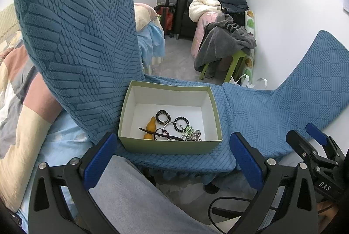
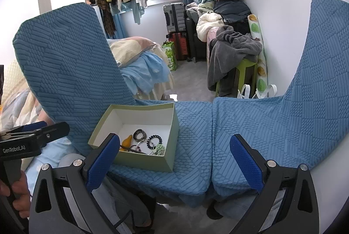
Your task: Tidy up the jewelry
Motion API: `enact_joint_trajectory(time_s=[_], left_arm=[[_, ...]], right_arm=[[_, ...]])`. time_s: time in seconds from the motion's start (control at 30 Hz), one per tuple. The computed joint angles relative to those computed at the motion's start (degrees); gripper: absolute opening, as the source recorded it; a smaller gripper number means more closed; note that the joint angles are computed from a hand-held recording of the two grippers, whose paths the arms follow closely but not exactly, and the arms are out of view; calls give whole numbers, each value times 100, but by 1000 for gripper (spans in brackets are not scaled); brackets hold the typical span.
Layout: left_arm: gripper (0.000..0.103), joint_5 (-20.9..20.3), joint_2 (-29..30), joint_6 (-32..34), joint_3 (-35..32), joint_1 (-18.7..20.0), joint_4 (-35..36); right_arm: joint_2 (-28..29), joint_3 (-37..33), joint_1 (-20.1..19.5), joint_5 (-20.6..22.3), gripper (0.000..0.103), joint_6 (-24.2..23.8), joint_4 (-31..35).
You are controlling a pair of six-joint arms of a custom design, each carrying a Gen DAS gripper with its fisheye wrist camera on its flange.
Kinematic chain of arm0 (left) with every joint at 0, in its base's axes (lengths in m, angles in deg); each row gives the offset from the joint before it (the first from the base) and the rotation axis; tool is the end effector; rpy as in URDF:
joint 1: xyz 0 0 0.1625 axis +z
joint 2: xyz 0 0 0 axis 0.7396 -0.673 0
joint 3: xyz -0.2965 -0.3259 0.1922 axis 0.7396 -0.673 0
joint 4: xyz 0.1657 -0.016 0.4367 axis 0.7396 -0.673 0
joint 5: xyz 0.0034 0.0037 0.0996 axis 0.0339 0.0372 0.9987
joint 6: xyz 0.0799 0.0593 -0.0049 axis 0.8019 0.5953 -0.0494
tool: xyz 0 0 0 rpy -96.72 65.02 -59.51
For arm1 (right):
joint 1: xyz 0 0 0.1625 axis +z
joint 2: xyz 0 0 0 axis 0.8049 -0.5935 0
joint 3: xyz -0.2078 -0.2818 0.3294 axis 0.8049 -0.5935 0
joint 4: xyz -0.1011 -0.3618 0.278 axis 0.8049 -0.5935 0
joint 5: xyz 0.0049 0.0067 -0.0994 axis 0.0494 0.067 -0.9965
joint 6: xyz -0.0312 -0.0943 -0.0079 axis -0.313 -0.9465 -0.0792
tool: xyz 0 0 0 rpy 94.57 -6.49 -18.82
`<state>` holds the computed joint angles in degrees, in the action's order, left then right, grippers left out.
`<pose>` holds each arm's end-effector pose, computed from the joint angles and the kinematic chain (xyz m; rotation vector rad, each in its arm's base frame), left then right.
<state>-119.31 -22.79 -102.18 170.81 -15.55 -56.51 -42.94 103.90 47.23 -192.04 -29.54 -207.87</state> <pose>-0.5227 -0.5756 0.1306 0.4391 2.3975 -0.8455 0.1898 -0.5489 0.4959 0.4142 -2.3067 1.0542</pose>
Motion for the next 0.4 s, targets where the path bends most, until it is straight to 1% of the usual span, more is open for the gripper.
enact_joint_trajectory(time_s=[0.07,0.4], left_arm=[[102,-4,5,45,12,3,-80],[102,11,49,-45,-16,-1,-15]], right_arm=[[7,-7,5,-18,102,9,12],[19,36,9,-26,102,19,-74]])
